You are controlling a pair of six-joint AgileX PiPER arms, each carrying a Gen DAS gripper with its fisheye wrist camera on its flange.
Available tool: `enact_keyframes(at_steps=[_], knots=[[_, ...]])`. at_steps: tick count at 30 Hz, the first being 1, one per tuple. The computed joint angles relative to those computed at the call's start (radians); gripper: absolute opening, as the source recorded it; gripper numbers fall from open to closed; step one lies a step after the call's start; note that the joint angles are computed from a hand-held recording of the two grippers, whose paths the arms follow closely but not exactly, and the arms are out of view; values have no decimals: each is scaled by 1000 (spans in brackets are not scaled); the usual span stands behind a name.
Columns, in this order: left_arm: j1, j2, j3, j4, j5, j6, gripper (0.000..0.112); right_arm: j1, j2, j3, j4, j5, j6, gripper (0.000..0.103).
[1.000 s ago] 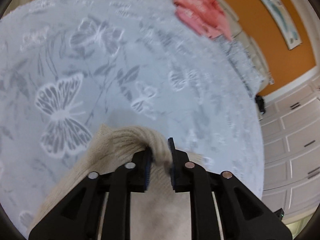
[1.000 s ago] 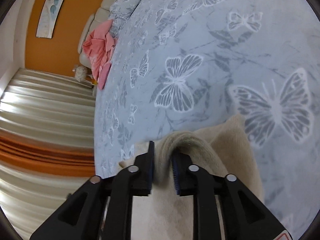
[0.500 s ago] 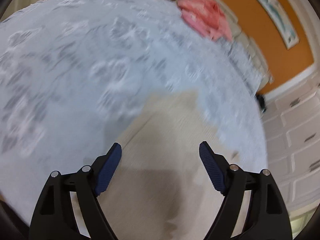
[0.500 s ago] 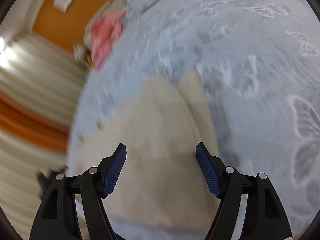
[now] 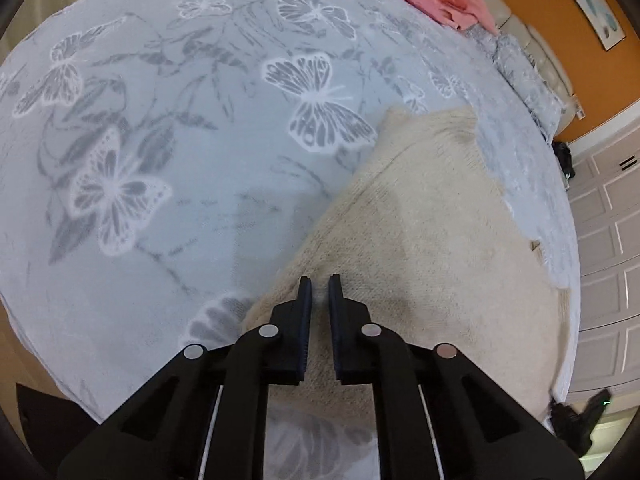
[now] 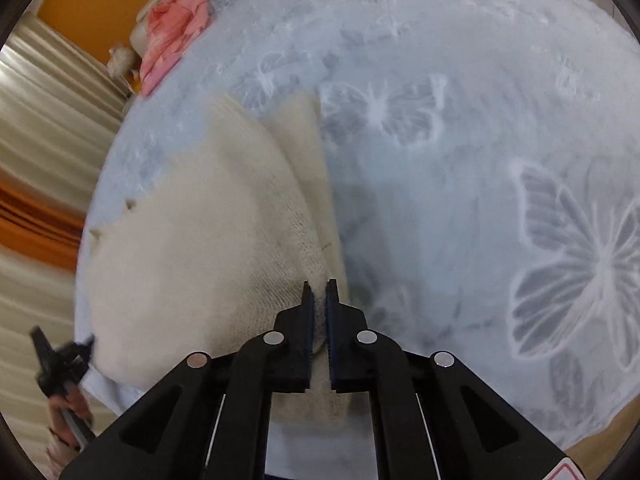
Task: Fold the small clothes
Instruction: 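Release the hem and regrasp the folded sweater edge with both grippers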
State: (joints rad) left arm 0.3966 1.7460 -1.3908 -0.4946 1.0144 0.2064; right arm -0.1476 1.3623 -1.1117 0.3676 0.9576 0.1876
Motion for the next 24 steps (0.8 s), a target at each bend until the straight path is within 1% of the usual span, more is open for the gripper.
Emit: enact_keyframes(at_steps=[1, 2, 3, 4, 5, 7, 8, 9, 10, 11, 12, 13, 14, 15, 16, 17, 18, 19, 21, 22, 23, 24], knots=[[3, -12, -4, -11, 4, -1, 9, 12, -14, -17, -16, -1, 9, 11], [7, -22, -15, -29, 12, 8, 11, 35, -27, -46, -57, -4, 41, 14], [7, -36, -32, -47, 21, 16, 13, 63, -38, -86, -110, -12, 88, 24], [4, -43, -52, -61, 23, 21, 22, 74, -24, -127, -123, -13, 95, 35], [-6, -39, -82, -69, 22, 17, 35, 79, 5, -170, -114, -13, 78, 39], [-52, 13, -190, -63, 27, -7, 44, 92, 113, -307, -113, 10, 45, 47], [-94, 71, -281, -48, 44, -27, 49, 98, 179, -378, -112, 26, 17, 49], [-121, 120, -351, -37, 61, -36, 53, 110, 224, -427, -130, 40, 10, 54], [-148, 170, -419, -19, 70, -48, 63, 129, 284, -496, -169, 63, 23, 62], [-190, 233, -498, 40, 61, -92, 68, 149, 350, -569, -207, 89, 39, 64], [-214, 281, -555, 88, 64, -129, 68, 163, 420, -640, -237, 117, 46, 67], [-237, 346, -637, 137, 86, -170, 67, 172, 487, -701, -249, 145, 55, 68], [-254, 411, -714, 177, 111, -212, 61, 176, 550, -758, -241, 179, 67, 67], [-263, 452, -758, 200, 122, -239, 50, 169, 585, -793, -197, 197, 55, 33], [-266, 465, -772, 215, 126, -251, 30, 147, 603, -797, -116, 199, 14, 9], [-265, 474, -776, 212, 119, -252, 21, 130, 592, -777, -64, 182, 3, 9], [-259, 472, -772, 195, 104, -241, 15, 119, 547, -733, -45, 125, -9, 8], [-255, 471, -773, 202, 98, -239, 11, 108, 503, -696, -45, 77, -16, 8], [-253, 488, -787, 228, 90, -243, 10, 68, 457, -631, -24, 8, -18, 7], [-251, 502, -799, 235, 88, -244, 10, 45, 461, -611, -13, -1, -15, 7], [-251, 507, -793, 242, 78, -241, 10, 29, 493, -621, -27, 13, 4, 7], [-253, 512, -784, 254, 56, -246, 10, 21, 545, -636, -58, 47, 22, 7]])
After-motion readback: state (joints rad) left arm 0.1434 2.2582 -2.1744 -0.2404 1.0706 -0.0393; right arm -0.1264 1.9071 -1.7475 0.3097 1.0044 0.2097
